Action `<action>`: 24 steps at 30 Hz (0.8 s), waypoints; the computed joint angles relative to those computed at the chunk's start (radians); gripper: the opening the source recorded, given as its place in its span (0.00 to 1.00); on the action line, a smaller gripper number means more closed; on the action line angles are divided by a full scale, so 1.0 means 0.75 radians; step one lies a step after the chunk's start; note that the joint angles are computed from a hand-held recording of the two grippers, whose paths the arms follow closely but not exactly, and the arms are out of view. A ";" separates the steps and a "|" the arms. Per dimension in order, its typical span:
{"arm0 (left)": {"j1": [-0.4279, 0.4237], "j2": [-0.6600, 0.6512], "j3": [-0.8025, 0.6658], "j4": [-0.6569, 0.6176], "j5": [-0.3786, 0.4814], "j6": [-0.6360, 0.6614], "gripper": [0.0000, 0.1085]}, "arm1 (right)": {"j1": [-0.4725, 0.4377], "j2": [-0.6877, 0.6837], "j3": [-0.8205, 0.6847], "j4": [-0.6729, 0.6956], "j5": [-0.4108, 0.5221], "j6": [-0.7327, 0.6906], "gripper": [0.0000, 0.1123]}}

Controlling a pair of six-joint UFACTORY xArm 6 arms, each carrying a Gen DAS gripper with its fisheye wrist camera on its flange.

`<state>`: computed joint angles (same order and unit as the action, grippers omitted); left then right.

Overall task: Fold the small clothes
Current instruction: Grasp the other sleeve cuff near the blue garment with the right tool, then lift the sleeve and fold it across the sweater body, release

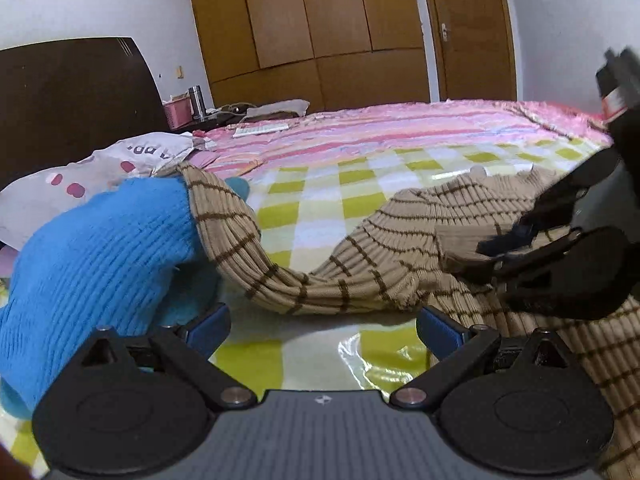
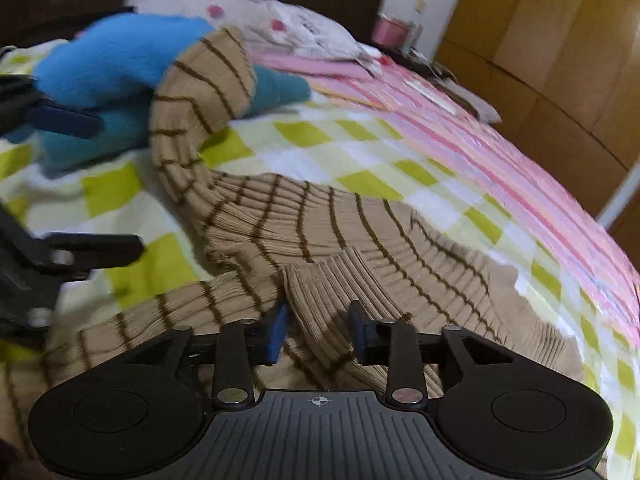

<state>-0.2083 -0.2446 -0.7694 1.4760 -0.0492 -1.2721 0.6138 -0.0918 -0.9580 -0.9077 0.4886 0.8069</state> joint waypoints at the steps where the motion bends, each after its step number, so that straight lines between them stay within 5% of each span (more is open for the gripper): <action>1: 0.016 0.005 -0.019 0.077 -0.024 -0.077 0.95 | 0.004 0.005 -0.014 0.017 0.012 0.027 0.04; 6: 0.051 0.024 -0.108 0.425 -0.076 -0.434 0.95 | 0.008 0.019 -0.077 -0.055 0.023 0.216 0.04; 9: 0.062 0.030 -0.131 0.503 -0.100 -0.531 0.95 | 0.020 0.080 -0.135 0.073 0.076 0.118 0.05; 13: 0.080 0.021 -0.087 0.321 -0.103 -0.346 0.95 | 0.054 0.102 -0.143 0.137 0.135 0.019 0.11; 18: 0.103 0.014 -0.042 0.082 -0.125 -0.128 0.95 | 0.062 0.052 -0.150 0.200 0.061 0.025 0.16; 24: 0.116 0.030 -0.107 0.342 -0.122 -0.393 0.93 | 0.050 0.169 -0.348 0.439 -0.066 -0.131 0.22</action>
